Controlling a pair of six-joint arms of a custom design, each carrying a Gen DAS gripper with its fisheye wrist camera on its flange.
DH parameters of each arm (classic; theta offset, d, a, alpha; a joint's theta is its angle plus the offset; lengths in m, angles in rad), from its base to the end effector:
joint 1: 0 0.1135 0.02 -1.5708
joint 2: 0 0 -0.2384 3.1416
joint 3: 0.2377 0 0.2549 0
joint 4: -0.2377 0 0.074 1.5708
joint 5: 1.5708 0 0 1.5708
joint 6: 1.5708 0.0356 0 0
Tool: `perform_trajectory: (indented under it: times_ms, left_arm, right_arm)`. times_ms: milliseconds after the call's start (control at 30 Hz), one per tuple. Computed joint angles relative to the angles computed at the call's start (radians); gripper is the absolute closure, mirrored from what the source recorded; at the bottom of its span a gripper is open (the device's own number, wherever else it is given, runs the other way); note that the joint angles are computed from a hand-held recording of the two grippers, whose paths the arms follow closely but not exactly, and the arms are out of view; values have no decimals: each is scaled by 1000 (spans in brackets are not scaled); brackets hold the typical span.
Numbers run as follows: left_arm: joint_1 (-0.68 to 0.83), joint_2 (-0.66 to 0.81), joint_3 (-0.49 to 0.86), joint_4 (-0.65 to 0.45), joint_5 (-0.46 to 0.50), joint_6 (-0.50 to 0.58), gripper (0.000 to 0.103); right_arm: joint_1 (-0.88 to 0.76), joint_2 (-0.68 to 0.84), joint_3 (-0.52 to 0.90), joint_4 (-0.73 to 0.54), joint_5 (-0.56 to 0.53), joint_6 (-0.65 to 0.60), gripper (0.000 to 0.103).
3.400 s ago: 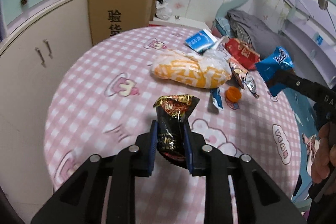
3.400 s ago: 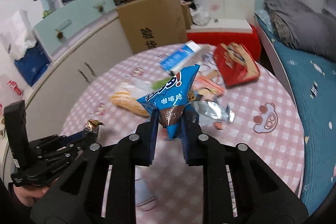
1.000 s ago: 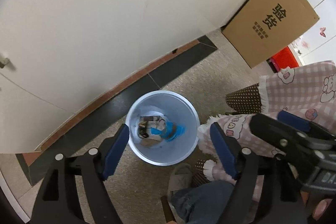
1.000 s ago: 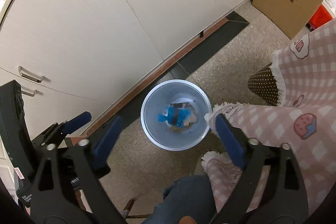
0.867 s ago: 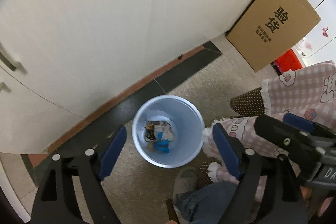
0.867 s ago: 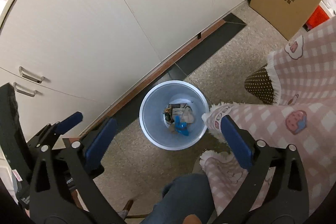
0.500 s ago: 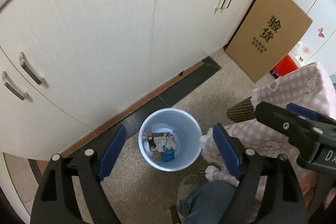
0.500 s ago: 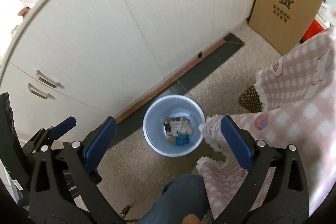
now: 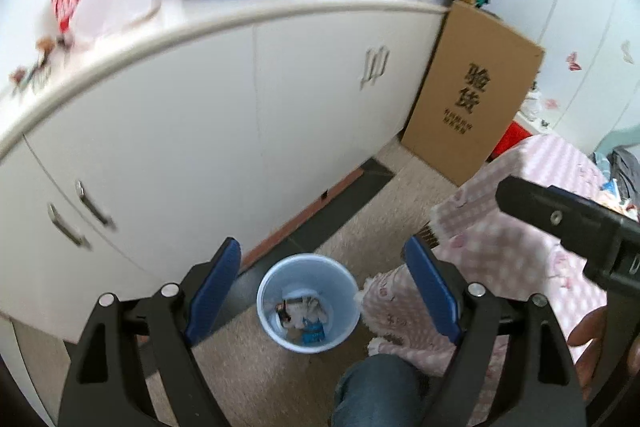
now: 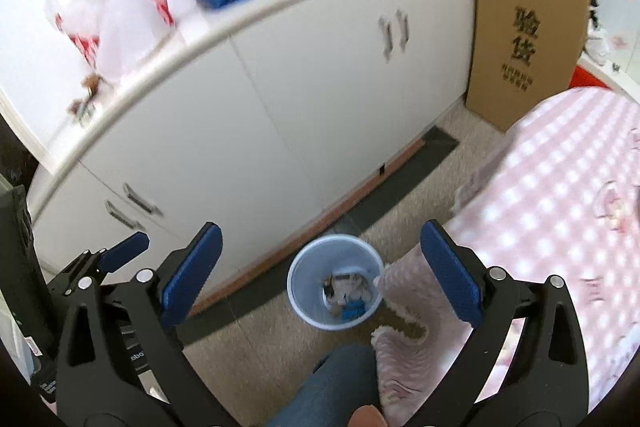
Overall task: Collect trash
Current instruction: 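Move both tools back over the table toward the orange bread bag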
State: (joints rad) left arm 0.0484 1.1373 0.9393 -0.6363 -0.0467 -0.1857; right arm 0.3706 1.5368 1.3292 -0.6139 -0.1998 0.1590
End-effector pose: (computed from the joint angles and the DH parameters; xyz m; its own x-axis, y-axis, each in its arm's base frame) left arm 0.2478 0.0137 0.2588 -0.7125 -0.2192 -0.6665 -0.2149 0.9725 -0.0900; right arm 0.3152 0.1300 0.2797 -0.7500 -0.1249 -0.6495 -0.3668 0.8957 0.2513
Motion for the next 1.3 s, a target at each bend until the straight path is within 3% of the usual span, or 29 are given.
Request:
perform_trajectory:
  times_ms: [133,267,600,833,967,1133,1300]
  left_arm:
    - [-95,-51,34,-25,-46,-34,20]
    - [-265,-104,43,2,-169,-52,16]
    - [-614,-15,174,-29,-405,-112,15]
    - [-767,135,287,10,-424,-130,15]
    - [-823,257,364,48,-391,-109,15]
    - [-863,377,433,91,-336,-104,15]
    - [-872,496,510,106,-278,-97,15]
  right_arm:
    - [-72,-123,-51,-8,13,-28,6]
    - [-157,-226,-95,-30,-30,-64,6]
    - [-526,-440,-150,-125,-250,-133,6]
    - [-896,-455,-139,-211,-373,-277,6]
    - [-1078,-399,-134,-208,-380,-360,6]
    - [-1205,-295,-121,-182,-371,-406,6]
    - [-1217,-239,-139,-143,-314,-428,6]
